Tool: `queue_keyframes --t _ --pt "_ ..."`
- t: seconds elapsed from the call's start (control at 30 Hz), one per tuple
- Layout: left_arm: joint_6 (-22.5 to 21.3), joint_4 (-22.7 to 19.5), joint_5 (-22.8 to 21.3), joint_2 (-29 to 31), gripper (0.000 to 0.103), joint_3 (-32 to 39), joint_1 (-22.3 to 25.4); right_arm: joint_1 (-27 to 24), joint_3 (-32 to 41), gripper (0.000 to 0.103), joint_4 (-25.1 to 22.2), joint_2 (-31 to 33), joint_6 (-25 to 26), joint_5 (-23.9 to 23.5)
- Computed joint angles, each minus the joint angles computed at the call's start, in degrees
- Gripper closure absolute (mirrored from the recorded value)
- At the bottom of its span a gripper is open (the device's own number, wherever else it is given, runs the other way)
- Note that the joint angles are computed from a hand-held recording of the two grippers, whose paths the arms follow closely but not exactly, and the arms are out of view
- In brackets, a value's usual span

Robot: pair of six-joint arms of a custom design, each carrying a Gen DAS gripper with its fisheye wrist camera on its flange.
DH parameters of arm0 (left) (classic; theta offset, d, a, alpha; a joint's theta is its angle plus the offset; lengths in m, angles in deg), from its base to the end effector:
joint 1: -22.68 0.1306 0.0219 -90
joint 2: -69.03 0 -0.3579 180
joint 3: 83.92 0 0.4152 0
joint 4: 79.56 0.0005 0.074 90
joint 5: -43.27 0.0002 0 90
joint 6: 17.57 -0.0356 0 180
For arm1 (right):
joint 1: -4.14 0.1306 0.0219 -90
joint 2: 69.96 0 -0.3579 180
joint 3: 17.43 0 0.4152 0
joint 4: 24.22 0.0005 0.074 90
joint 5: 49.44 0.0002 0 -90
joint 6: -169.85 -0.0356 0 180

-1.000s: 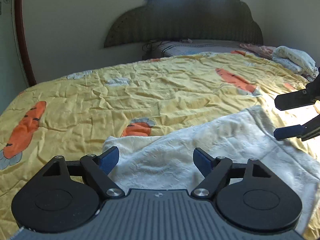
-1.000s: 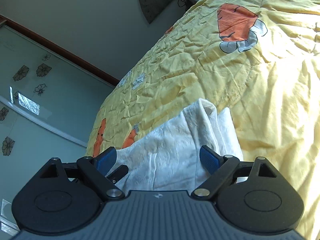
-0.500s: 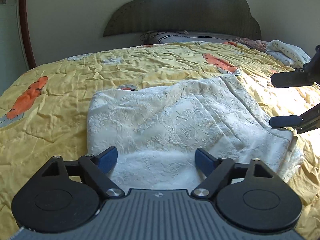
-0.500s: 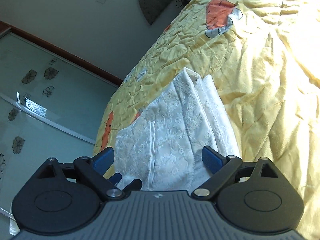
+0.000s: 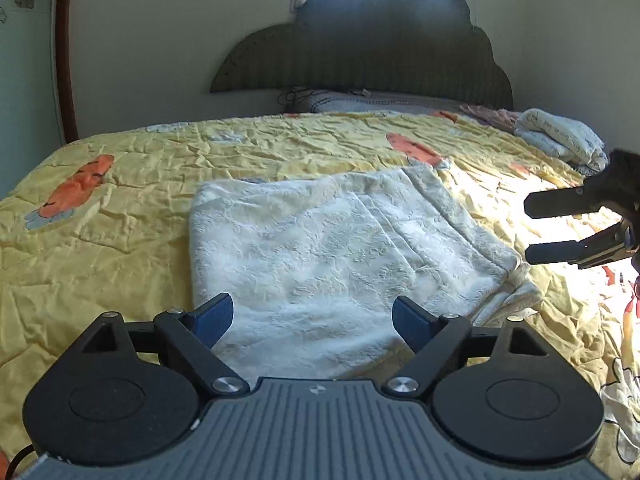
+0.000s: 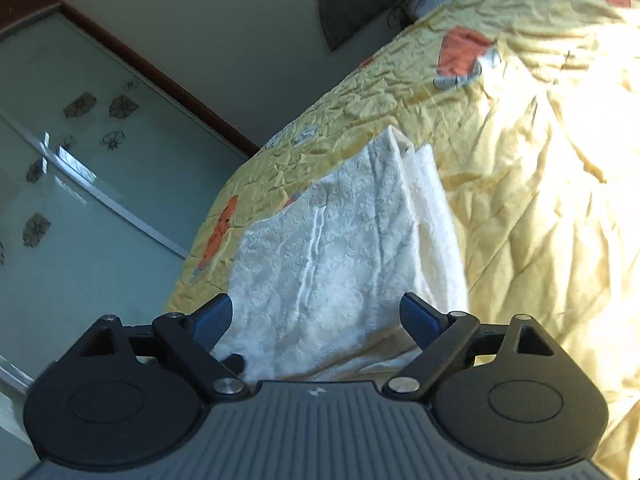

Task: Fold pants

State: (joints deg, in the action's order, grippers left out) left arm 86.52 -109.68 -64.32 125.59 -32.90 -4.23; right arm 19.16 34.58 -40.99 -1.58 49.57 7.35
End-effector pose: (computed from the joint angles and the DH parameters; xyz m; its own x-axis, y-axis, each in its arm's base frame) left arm 0.2949 -0.1382 0.3261 -0.5559 0.0219 -0.8309 0.0795 0.9965 -0.0269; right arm 0.3575 0.1156 0.2894 -0.7887 0.2252 -0.5721 -0.3035 0.6666 0.6808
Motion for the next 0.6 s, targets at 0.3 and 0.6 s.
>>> queue_keyframes --t 0.3,0.6 --pt "5.7 -2.6 -5.4 -5.7 0.013 -3.6 -1.9 10.3 0.8 0.01 -6.5 0.0 20.5 30.3" --pt "3.2 0.6 -1.4 -3.3 0.005 -4.4 -5.7 15.8 2.1 0.006 -6.1 4.4 30.3 31.6"
